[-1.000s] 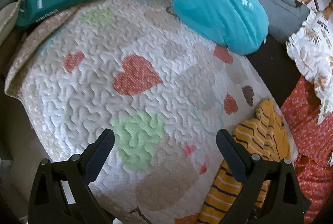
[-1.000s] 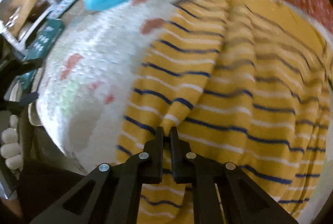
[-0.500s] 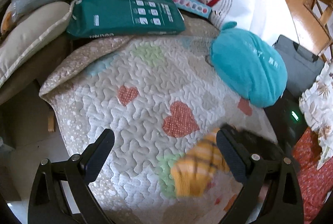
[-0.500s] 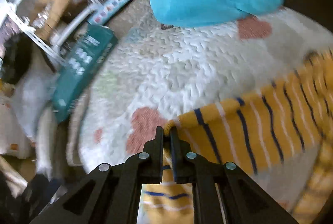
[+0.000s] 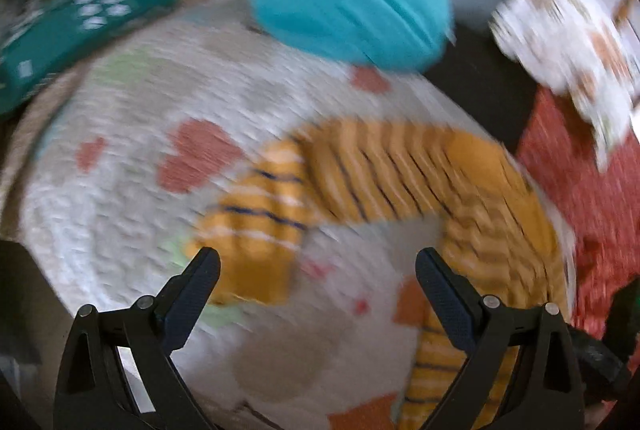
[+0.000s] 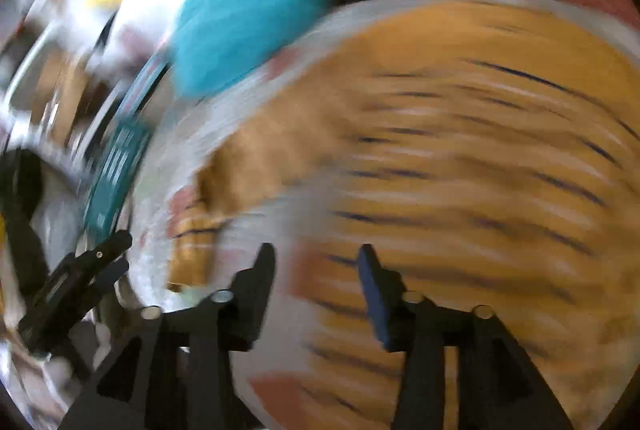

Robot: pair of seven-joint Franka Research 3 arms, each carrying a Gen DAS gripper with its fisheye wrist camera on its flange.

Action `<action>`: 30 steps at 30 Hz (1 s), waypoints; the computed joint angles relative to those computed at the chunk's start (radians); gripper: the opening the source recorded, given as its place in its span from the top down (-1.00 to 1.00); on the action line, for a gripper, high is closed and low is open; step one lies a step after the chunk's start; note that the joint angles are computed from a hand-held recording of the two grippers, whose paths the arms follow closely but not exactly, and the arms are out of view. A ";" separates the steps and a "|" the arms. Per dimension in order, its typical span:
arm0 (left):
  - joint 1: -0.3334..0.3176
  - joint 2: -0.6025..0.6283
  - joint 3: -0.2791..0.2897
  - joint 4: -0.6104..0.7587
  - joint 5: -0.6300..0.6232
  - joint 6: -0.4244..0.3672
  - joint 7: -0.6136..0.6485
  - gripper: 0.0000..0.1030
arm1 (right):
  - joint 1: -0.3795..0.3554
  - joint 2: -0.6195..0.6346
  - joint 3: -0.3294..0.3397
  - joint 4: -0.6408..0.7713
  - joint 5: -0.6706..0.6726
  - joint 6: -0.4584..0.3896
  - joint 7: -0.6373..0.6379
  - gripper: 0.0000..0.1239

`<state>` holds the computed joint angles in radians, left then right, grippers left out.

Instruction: Fold small clothes

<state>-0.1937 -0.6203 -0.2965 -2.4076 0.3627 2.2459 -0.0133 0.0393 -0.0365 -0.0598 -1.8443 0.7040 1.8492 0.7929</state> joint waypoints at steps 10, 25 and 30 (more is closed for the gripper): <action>-0.130 0.202 0.039 0.000 -0.257 0.261 0.106 -0.89 | -0.271 0.061 -0.161 -0.021 -0.016 0.026 0.063 -0.04; -0.174 0.456 -0.014 0.205 -0.215 0.253 0.188 -0.89 | -0.296 0.038 -0.131 -0.122 0.046 -0.016 -0.108 -0.04; -0.188 0.530 -0.026 0.355 -0.158 0.018 0.208 0.71 | -0.274 0.003 -0.116 -0.169 0.003 0.010 -0.119 0.84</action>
